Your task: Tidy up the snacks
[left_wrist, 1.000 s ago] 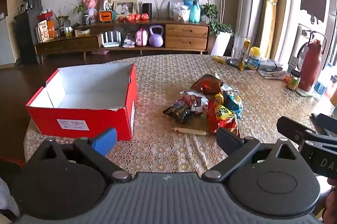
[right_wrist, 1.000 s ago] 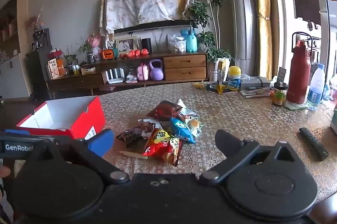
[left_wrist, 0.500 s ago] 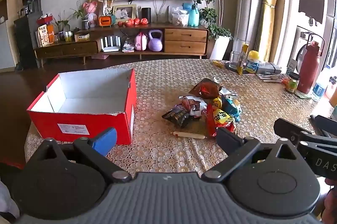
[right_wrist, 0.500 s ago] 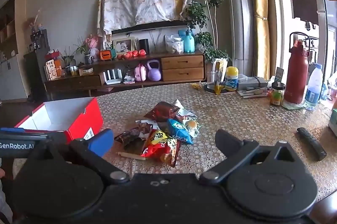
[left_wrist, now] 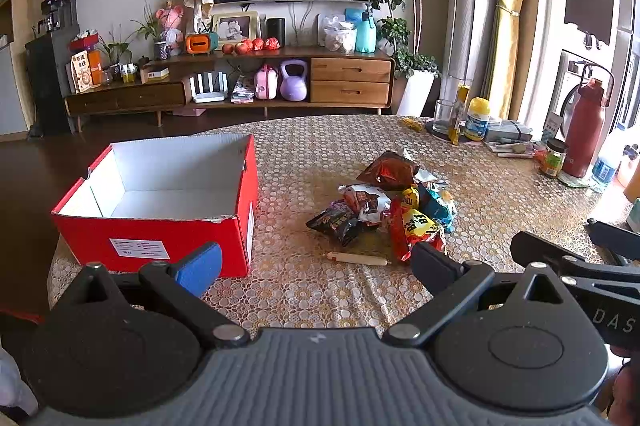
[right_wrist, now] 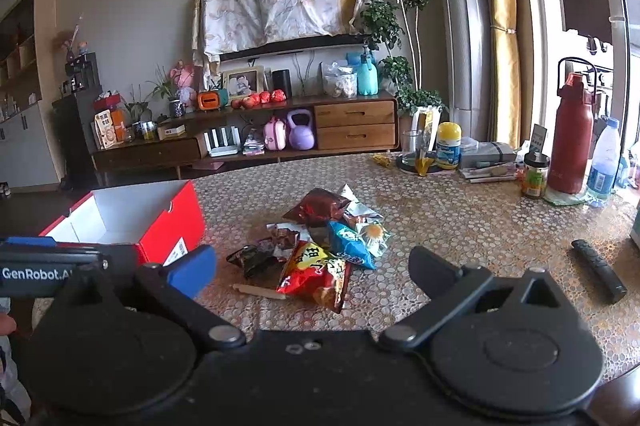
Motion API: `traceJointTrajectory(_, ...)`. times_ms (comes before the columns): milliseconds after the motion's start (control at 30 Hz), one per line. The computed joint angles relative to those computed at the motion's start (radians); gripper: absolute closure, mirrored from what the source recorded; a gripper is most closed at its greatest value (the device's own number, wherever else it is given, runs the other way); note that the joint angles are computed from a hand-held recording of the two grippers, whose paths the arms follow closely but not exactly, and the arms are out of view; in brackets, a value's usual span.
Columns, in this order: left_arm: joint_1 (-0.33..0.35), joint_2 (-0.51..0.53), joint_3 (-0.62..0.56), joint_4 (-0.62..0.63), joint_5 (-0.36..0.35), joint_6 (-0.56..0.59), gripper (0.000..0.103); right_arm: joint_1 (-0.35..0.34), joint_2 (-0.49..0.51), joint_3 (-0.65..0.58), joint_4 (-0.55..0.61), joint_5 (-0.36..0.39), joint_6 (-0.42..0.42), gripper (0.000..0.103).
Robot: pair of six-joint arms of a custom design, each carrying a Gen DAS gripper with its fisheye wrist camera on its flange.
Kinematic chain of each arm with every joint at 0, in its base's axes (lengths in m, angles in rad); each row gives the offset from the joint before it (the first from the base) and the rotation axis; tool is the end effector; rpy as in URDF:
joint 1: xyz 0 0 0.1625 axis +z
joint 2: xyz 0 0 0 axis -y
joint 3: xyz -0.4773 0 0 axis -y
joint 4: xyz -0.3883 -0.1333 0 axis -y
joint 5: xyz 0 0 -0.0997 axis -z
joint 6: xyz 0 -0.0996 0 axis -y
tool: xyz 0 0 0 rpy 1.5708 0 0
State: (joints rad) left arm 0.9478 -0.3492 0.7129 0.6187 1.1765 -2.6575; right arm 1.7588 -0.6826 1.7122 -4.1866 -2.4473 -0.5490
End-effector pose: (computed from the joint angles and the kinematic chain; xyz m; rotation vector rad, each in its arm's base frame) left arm -0.3155 -0.7332 0.0558 1.2664 2.3567 -0.8442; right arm 0.1740 -0.6108 0.2314 -0.1341 -1.7677 1.4645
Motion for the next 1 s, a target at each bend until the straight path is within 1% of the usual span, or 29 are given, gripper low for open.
traceJointTrajectory(233, 0.000, 0.000, 0.000, 0.000, 0.001, 0.000, 0.001, 0.002, 0.003, -0.007, -0.014, -0.006, -0.021, 0.000)
traceJointTrajectory(667, -0.003, -0.002, 0.006, -0.005, 0.001, -0.007, 0.001, 0.005, 0.003, -0.002, -0.017, 0.000, -0.022, 0.000)
traceJointTrajectory(800, -0.002, -0.004, 0.008, -0.007, 0.003, -0.002, 0.001, 0.005, 0.007, -0.004, -0.032, 0.004, -0.038, 0.000)
traceJointTrajectory(1000, -0.010, -0.019, 0.040, -0.038, 0.005, 0.009, 0.001, 0.006, 0.012, -0.005, -0.052, 0.013, -0.051, 0.000)
